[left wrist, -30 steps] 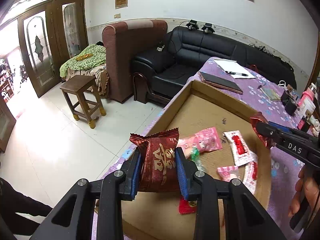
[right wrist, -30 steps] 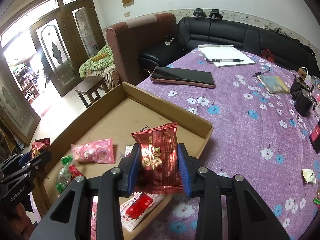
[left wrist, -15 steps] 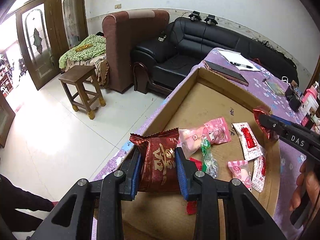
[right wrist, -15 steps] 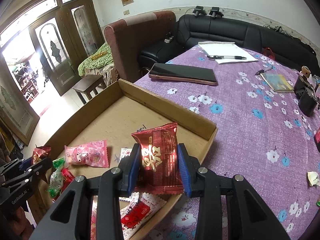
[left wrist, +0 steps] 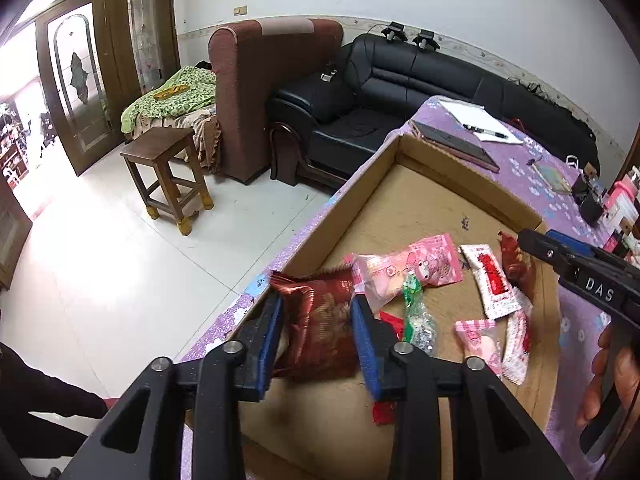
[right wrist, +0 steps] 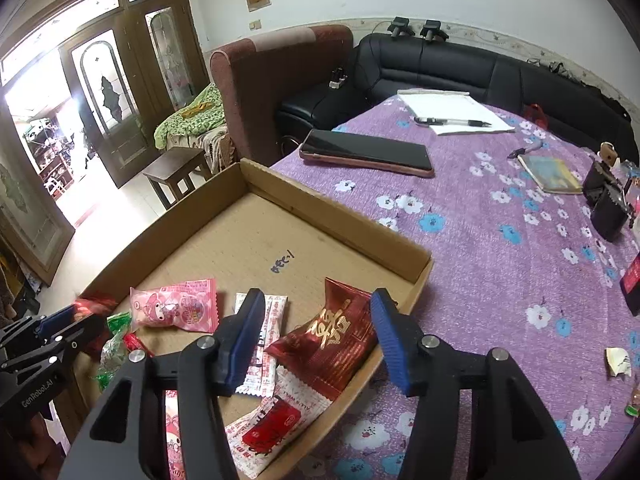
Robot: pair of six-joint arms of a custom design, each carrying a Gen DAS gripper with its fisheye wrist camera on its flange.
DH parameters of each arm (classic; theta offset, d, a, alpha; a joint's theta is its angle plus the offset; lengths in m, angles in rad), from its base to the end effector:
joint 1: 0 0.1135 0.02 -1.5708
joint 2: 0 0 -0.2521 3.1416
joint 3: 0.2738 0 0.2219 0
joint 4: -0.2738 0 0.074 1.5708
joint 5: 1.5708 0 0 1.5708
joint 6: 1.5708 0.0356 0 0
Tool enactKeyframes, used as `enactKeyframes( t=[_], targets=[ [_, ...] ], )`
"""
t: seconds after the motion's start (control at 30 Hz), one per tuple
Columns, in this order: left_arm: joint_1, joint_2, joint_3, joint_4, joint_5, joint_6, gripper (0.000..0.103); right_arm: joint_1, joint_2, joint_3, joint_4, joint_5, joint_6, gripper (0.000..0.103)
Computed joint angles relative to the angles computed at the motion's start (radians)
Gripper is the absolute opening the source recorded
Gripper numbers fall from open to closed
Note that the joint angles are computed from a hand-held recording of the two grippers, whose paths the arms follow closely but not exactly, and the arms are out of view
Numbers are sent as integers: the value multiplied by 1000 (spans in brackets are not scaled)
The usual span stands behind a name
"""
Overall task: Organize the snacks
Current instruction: 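Open the right tool over the box while the left tool releases its packet, then move both open tools back toward the remaining snacks on the table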
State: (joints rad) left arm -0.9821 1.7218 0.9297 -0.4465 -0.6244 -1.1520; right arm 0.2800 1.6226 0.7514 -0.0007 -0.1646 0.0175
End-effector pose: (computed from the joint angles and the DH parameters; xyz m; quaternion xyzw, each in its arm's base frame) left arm 0.1751 -0.2248 0.1555 -0.1302 0.9309 0.0084 0.3412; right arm 0.2739 0.0848 0.1569 -0.1504 0.9246 0.1270 0.3260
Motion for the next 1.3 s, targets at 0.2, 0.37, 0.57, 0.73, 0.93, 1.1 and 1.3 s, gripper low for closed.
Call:
enactKeyframes(
  t=[0.2, 0.37, 0.57, 0.73, 0.93, 1.1, 1.3],
  targets=[
    [-52, 7, 52, -72, -67, -35, 80, -29, -61, -31, -17, -17, -6, 54],
    [-79, -3, 73, -104, -96, -57, 81, -69, -110, -60, -36, -40, -16, 54],
    [-121, 6, 110, -114, -112, -61, 81, -135, -215, -109, -86, -70, -44, 60],
    [-174, 32, 174, -114, -136, -38, 81, -265, -352, -170, -161, -133, -107, 66],
    [-224, 124, 327, -140, -146, 19, 81, -555, -444, -218, -262, -270, -262, 66],
    [-262, 225, 473, -168, -133, 57, 81, -819, -430, -212, -356, -377, -451, 66],
    [-300, 340, 651, -225, -125, 97, 81, -1116, -359, -162, -470, -485, -684, 66]
  ],
)
